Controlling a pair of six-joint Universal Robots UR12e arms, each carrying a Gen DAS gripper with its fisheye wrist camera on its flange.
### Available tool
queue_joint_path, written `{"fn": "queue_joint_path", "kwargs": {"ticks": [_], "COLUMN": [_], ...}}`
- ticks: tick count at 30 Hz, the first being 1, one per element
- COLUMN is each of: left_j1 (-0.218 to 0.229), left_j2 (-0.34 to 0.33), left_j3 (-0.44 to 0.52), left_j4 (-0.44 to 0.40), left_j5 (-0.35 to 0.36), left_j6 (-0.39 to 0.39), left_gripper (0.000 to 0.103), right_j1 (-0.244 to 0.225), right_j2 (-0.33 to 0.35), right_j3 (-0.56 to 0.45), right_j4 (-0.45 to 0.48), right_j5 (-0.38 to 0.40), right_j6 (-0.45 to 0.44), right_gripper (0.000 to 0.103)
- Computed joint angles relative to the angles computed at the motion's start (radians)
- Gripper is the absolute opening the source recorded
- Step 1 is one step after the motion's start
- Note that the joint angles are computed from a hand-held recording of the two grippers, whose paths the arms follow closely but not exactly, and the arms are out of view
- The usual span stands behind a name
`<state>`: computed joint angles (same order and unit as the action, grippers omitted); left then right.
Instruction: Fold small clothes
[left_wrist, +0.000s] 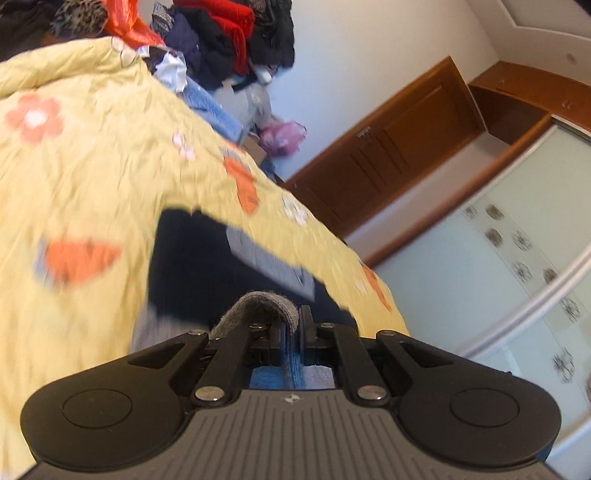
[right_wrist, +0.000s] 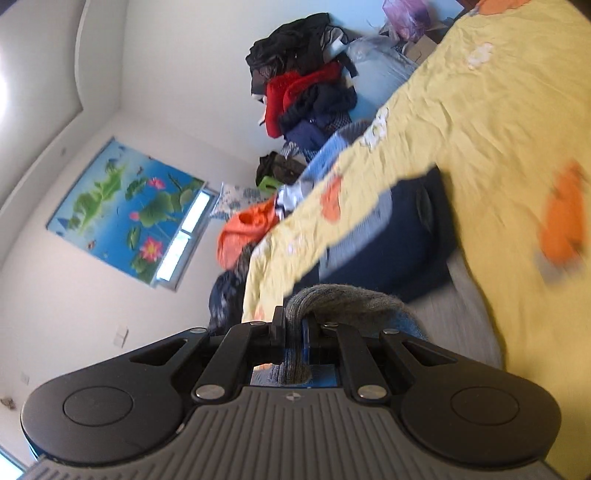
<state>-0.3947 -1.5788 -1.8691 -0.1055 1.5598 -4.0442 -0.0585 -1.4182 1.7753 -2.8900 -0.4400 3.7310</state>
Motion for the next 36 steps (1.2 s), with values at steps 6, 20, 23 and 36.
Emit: {"fn": "queue_joint_path", "kwargs": {"ticks": [6, 20, 23, 36], "left_j1": [0.070, 0.123, 0.058, -0.120], "left_j2": [-0.095, -0.200, -0.161, -0.023], "left_j3": [0.099, 0.186, 0.148, -0.054], "left_j4": [-0.050, -0.169, -0.153, -0.182], "left_j5": [-0.016, 0.034, 0.259, 0.307], "left_j6": [0.039, -0.080, -0.072, -0.306], "left_gripper": [0.006, 0.039, 0.103, 0.103], "right_j1": [0.056, 0.120, 0.111, 0.063], "right_j2": [0.168, 0.286, 0.246, -0.055], "right_j3": [-0.179, -0.275, -0.215, 0.075], "right_j4": [-0.019, 0.019, -0.106, 0.171], "right_j5": [-0.099, -0.322, -0.336, -0.456], "right_j6": [0.096, 0.130, 0.143, -0.194], "right_gripper": [0.012, 0.069, 0.083, 0.083]}}
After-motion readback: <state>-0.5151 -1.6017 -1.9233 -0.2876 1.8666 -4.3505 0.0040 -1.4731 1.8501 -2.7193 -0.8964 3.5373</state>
